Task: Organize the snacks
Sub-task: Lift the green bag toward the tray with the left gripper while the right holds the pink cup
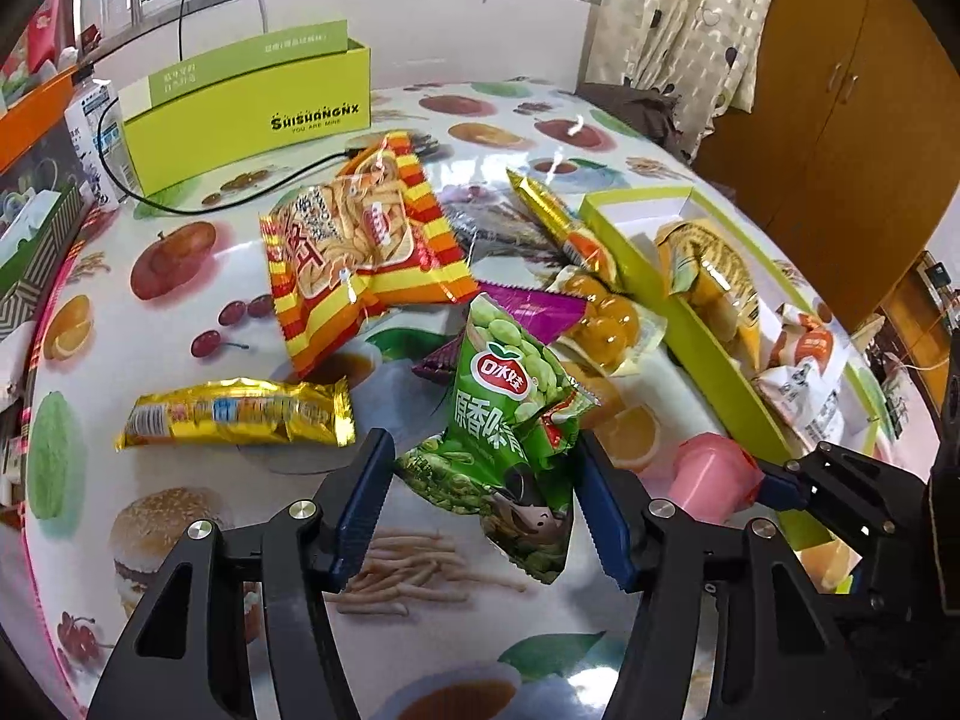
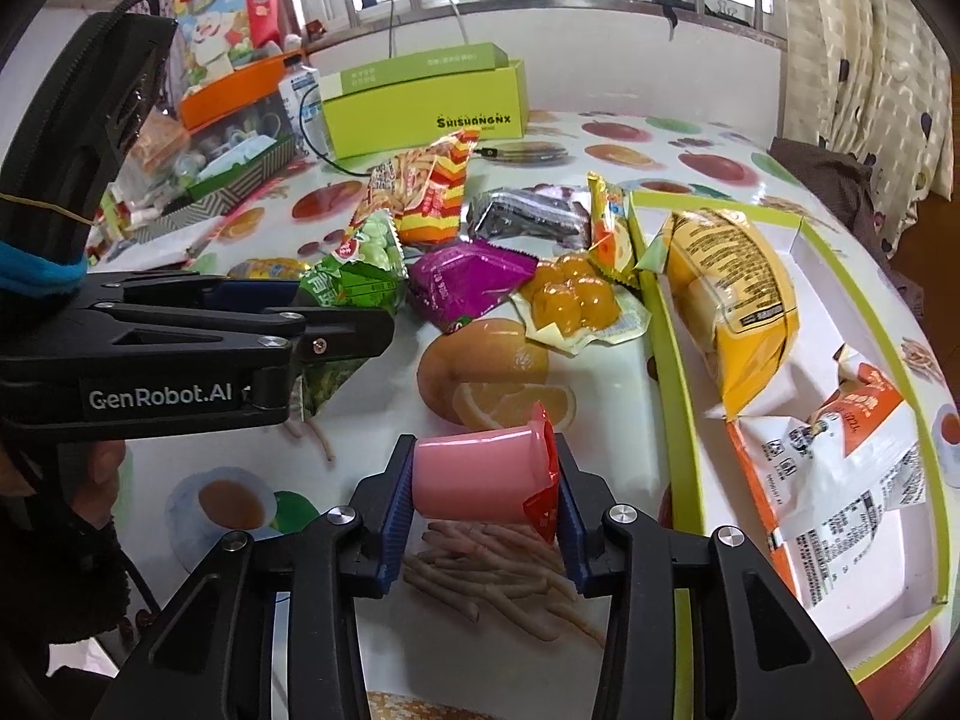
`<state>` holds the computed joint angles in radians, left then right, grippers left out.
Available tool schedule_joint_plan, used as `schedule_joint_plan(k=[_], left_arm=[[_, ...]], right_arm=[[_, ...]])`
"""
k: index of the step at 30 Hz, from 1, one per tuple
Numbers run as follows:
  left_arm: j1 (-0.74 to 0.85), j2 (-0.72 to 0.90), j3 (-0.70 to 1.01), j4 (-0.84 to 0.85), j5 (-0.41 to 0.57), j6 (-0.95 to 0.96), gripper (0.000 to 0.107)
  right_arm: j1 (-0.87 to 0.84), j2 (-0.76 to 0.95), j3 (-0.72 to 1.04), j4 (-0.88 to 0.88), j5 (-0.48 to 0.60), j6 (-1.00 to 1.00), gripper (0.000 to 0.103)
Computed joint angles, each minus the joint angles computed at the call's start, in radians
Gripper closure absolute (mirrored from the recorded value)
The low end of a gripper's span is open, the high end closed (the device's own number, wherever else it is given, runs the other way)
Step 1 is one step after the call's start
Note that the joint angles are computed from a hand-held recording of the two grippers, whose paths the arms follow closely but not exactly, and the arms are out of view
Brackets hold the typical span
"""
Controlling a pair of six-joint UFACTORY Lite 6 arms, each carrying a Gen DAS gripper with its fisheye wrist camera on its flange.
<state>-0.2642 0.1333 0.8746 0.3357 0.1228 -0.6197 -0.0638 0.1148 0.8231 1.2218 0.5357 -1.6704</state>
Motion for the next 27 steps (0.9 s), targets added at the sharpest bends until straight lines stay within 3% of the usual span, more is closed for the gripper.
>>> schedule_joint_plan(k=[27], left_arm=[[-0.146,0.020,0.191,0.139,0.099,-0.125,0.046]], right_arm=[[-0.201,-0.077,0.084,-0.039,0.105,0.038,0.064]])
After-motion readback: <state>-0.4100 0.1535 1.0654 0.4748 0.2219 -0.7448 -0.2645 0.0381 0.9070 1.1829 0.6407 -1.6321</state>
